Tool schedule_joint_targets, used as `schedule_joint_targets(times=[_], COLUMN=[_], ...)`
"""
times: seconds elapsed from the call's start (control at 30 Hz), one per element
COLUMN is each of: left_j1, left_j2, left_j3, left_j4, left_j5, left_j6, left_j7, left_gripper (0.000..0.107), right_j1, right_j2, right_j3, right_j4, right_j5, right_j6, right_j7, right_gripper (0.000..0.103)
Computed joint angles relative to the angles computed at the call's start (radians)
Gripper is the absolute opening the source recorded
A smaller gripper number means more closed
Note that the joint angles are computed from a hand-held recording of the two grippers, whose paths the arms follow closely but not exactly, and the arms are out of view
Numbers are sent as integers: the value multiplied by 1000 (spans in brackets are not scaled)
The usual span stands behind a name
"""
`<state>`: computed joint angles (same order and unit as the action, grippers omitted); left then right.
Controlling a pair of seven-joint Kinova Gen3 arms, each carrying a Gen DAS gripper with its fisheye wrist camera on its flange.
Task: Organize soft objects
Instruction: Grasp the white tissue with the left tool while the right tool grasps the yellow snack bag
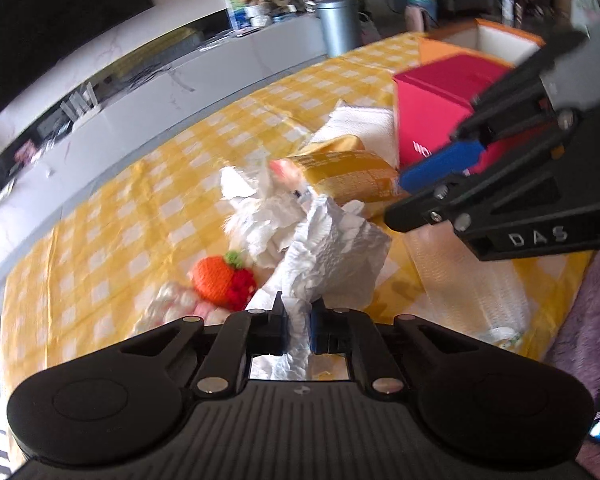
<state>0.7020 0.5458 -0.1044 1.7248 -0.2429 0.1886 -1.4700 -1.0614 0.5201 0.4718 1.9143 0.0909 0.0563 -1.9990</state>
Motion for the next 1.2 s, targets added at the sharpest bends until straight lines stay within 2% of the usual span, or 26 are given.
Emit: schedule_joint_targets(times=[0.03, 0.13, 0.27, 0.33, 0.37, 0.43, 0.57, 0.6, 0.63, 0.7, 0.77, 0.87, 1.0, 1.03, 1.07, 1.2], left_j1=[-24, -43, -67, -50, -48, -76, -101, -115, -129, -128, -116, -132, -138, -140, -134, -129], left_j2=[-18, -69, -104, -102, -97, -85, -71, -66, -63, -54, -45, -36, -29, -29, -31, -36], left_j3=[18, 13, 1, -25, -30, 0, 33, 47, 61, 60, 47, 63, 69, 71, 67, 63], left_j4=[12, 50, 47, 46, 43, 28, 27, 22, 19, 15, 6, 0, -4, -4, -1, 5], left_j5=[23, 72, 127, 112, 106, 109, 87, 88, 91, 86, 75, 79, 87, 88, 88, 89], left_j6=[6, 12, 83, 86, 86, 98, 80, 82, 82, 82, 85, 85, 86, 87, 85, 81], left_j7=[10, 75, 219, 290, 319, 352, 380, 377, 372, 374, 382, 378, 379, 377, 380, 386], left_gripper=[10, 10, 10, 10, 10, 10, 10, 10, 10, 10, 10, 11, 11, 11, 11, 11], right_j1=[0, 4, -13, -45, -73, -132, -197, -205, -205, -192, -177, -182, -185, -191, -203, -178], right_j2=[-4, -7, 12, 39, 59, 107, 207, 234, 261, 295, 322, 376, 413, 422, 431, 369], right_j3=[-3, -18, -5, 32, 66, 141, 235, 249, 254, 245, 229, 239, 239, 244, 255, 215], right_j4=[6, 14, 4, -20, -35, -69, -140, -166, -197, -240, -277, -327, -354, -357, -355, -309], right_j5=[-2, -13, -45, -56, -57, -44, 24, 47, 71, 113, 151, 201, 258, 275, 291, 325], right_j6=[-6, -22, -30, -17, -6, 20, 77, 107, 148, 196, 238, 295, 319, 323, 325, 297], right_j7=[0, 7, 13, 11, 7, -10, -33, -37, -39, -40, -41, -73, -121, -136, -156, -194], right_gripper=[22, 22, 25, 39, 42, 55, 57, 62, 72, 76, 76, 76, 72, 60, 55, 45])
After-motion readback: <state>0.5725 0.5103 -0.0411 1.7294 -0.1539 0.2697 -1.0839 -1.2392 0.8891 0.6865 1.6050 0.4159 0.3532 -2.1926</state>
